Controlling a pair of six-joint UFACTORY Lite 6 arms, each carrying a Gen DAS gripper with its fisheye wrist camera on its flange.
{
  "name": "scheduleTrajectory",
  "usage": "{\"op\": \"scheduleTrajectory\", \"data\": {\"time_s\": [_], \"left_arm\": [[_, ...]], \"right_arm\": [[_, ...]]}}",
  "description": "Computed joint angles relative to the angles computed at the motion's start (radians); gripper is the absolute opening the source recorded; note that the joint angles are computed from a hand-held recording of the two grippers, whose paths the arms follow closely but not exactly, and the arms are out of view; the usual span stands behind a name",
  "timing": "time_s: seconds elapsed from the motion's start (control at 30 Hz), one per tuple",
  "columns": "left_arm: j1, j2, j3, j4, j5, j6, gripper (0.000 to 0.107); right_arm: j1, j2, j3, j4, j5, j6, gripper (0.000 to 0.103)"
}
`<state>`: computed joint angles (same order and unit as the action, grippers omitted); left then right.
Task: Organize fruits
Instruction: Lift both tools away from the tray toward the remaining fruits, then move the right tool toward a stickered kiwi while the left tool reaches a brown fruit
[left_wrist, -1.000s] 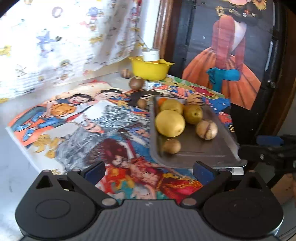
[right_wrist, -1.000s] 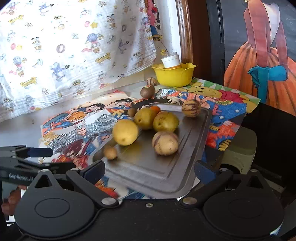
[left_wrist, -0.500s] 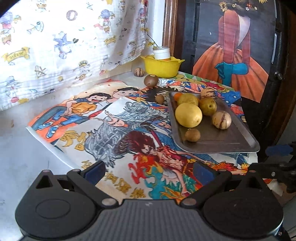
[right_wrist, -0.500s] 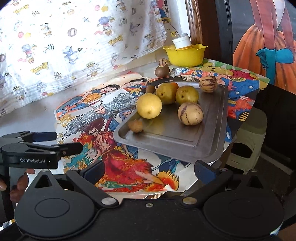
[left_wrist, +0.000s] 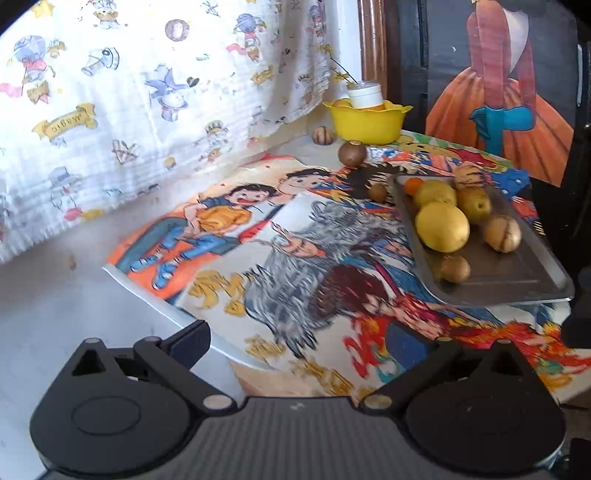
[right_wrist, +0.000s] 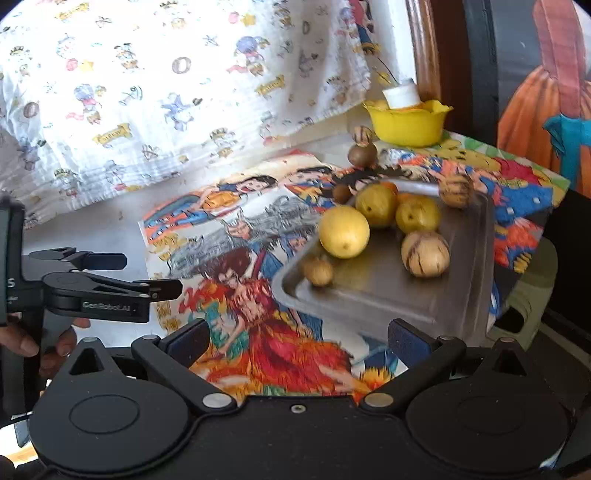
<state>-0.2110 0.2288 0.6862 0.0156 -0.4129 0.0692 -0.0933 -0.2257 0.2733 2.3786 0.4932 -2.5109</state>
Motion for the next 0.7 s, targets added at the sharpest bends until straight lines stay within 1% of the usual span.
{"op": "scheduleTrajectory", "data": {"time_s": [0.1, 0.2, 0.3, 0.37, 0.43, 0.53, 0.63, 0.7], "left_arm": [[0.009, 0.038, 0.063, 0.011, 0.013, 0.007, 0.103], [0.012, 0.079, 0.130, 0.046, 0.014, -0.018, 0.103], [0.015, 0.134, 0.206, 0.141, 0.001, -0.102, 0.103], [0.012, 0.182, 0.267, 0.211, -0.011, -0.154, 0.103], [0.004, 0.237, 0.334, 0.264, -0.030, -0.170, 0.103], [-0.019, 0.321, 0.437, 0.280, -0.047, -0.123, 0.103], [-0.036, 0.412, 0.555, 0.305, -0.037, -0.091, 0.103], [-0.038, 0.479, 0.648, 0.352, -0.019, -0.119, 0.103]], "right_arm": [[-0.030, 0.020, 0.053, -0.081, 0.001, 0.043, 0.102], [-0.071, 0.067, 0.136, -0.203, 0.007, 0.126, 0.102], [-0.111, 0.128, 0.243, -0.332, 0.007, 0.224, 0.102], [-0.132, 0.166, 0.310, -0.383, 0.015, 0.253, 0.102], [-0.158, 0.221, 0.396, -0.478, 0.026, 0.309, 0.102], [-0.164, 0.310, 0.526, -0.540, 0.000, 0.335, 0.102], [-0.169, 0.422, 0.668, -0.590, -0.007, 0.356, 0.102], [-0.175, 0.506, 0.775, -0.656, 0.002, 0.422, 0.102]]}}
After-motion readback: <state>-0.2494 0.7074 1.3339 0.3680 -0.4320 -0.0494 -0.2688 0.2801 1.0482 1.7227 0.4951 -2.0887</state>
